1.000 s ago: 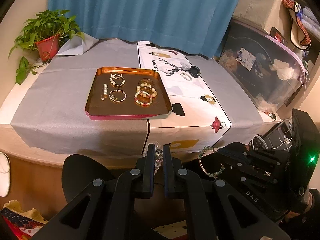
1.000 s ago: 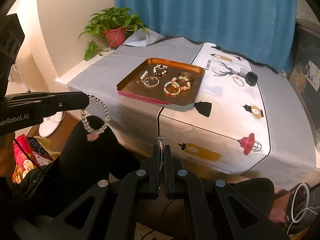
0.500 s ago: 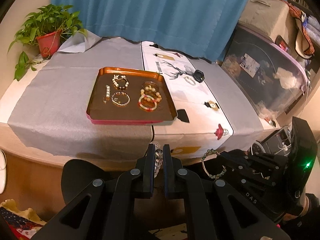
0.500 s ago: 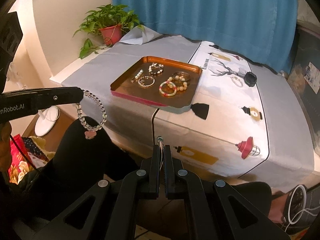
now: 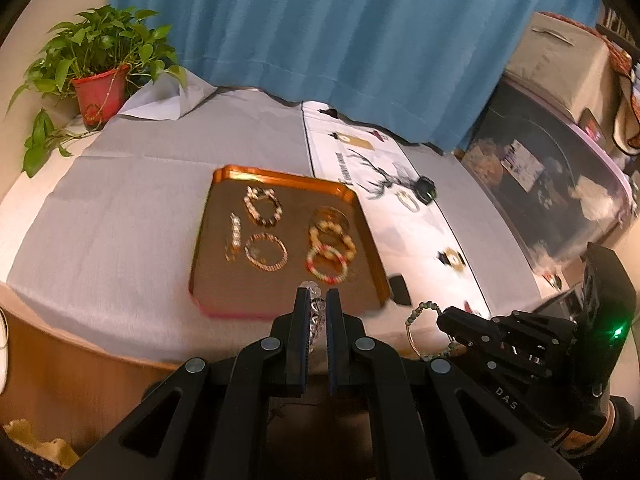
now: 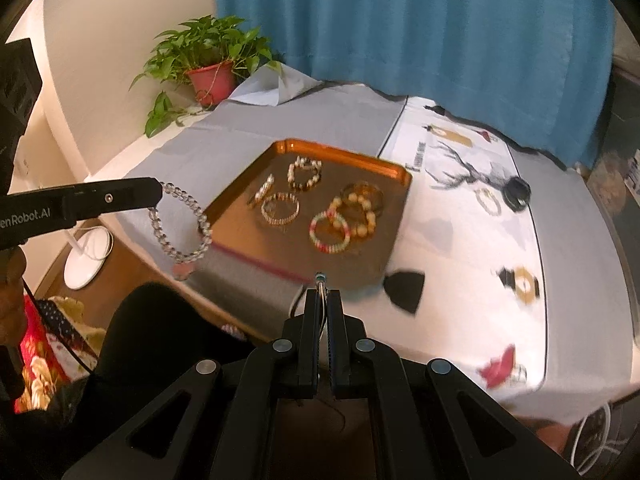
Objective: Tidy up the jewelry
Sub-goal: 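Carry both bracelets over the copper tray and open both tools to release them, then lift both tools away from the copper tray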
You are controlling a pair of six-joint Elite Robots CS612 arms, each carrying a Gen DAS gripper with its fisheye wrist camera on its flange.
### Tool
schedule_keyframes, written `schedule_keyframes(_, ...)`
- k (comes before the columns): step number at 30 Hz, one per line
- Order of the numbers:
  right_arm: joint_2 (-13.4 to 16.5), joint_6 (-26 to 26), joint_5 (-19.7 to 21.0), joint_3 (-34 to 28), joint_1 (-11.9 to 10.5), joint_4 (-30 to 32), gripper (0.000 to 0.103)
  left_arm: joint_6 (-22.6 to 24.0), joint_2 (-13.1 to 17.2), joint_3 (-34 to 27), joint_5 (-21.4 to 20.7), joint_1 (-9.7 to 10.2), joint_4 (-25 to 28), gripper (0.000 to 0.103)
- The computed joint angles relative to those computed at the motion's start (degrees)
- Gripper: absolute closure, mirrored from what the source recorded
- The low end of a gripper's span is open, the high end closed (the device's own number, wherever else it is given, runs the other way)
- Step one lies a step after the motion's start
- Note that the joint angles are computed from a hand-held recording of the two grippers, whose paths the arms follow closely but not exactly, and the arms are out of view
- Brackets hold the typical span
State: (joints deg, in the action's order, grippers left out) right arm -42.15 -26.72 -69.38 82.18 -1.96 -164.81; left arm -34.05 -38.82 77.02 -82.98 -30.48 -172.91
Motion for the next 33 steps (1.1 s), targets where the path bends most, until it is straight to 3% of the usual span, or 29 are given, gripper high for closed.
schedule_keyframes(12,9.4,2.6,2.3,-16.3,2.3,9.4,0.099,0.6,7.2,-11.7,-2.5,3.15,8.1,0.098)
schedule_keyframes(18,13.0,2.2,2.0,-21.9,2.9,13.5,0.099,2.5,10.3,-17.0,0.4,3.33,14.1,0.095)
schedule_keyframes(19,13.4,1.9,0.9,-22.6,3.0,14.3,0.098,2.8,10.6,-17.6,2.6,3.13,16.1,0.091)
schedule_keyframes(20,13.7,1.4,-1.8,-23.1,3.3,14.6,0.096,3.1,10.7,-18.0,4.2,2.96,17.9,0.075)
schedule_keyframes(21,14.1,0.6,-6.5,-23.3,3.8,14.2,0.091,3.3,10.7,-18.3,7.5,2.57,21.1,0.044)
schedule_keyframes(22,14.2,0.0,-10.6,-23.2,4.3,13.4,0.087,3.0,10.5,-18.1,10.0,2.22,22.7,0.029)
schedule_keyframes(23,14.2,-0.5,-14.1,-22.4,4.4,11.8,0.073,2.8,10.1,-16.9,12.6,1.84,22.3,0.019)
schedule_keyframes(24,13.9,-0.4,-15.1,-21.6,4.4,10.8,0.055,3.1,9.6,-15.5,13.9,1.63,20.7,0.019)
schedule_keyframes(26,12.6,0.0,-13.8,-18.8,3.7,9.1,0.041,3.0,8.4,-13.3,14.7,1.36,20.5,0.019)
schedule_keyframes(33,5.8,-0.3,-10.8,-6.7,1.9,3.0,0.041,-4.7,2.9,-3.2,10.2,0.04,17.7,0.019)
